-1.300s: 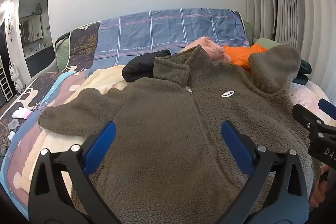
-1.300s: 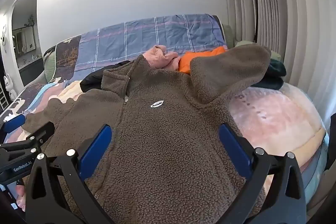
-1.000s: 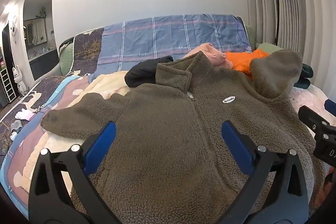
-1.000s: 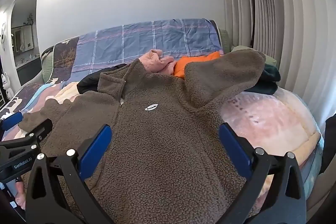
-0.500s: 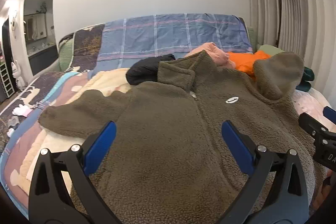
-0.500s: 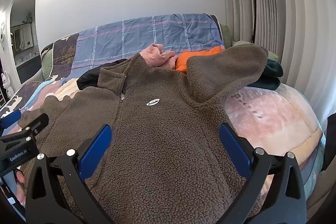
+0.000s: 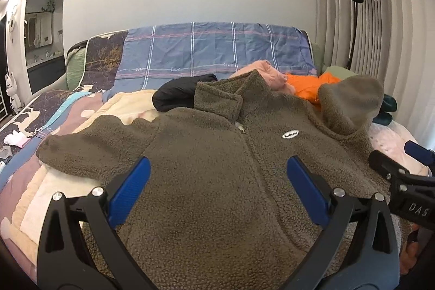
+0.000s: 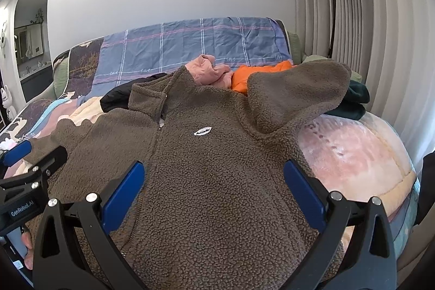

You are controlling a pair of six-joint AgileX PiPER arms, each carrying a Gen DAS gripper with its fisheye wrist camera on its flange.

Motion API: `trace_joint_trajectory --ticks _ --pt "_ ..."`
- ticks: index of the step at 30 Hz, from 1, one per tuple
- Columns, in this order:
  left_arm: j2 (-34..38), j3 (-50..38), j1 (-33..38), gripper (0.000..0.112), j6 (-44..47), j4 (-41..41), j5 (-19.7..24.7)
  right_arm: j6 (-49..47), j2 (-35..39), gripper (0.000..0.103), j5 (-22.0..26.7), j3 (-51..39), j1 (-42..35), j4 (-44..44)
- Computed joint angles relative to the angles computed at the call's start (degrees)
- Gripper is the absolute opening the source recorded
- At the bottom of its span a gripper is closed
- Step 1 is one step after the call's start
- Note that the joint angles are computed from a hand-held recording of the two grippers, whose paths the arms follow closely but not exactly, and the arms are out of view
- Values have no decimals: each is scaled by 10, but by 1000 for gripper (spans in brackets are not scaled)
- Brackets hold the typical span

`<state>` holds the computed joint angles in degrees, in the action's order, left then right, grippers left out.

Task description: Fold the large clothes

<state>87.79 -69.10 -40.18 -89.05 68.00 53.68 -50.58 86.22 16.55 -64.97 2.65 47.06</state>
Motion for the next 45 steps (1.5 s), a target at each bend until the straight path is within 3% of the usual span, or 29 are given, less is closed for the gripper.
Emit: trace_joint_trajectory --ticks 8,12,26,35,45 --pt "8 1 -18 101 15 16 14 -6 -7 102 -24 14 6 4" --pt "8 -10 -5 101 45 -28 -3 -16 -9 102 -25 18 3 14" --pt "25 -35 -16 101 72 -52 15 -76 -15 102 -15 27 -14 76" --pt "21 -22 -17 101 62 -48 8 -20 -10 102 -12 20 -4 13" --pt "11 -5 -9 101 60 -55 -11 -16 -14 102 -24 24 7 11"
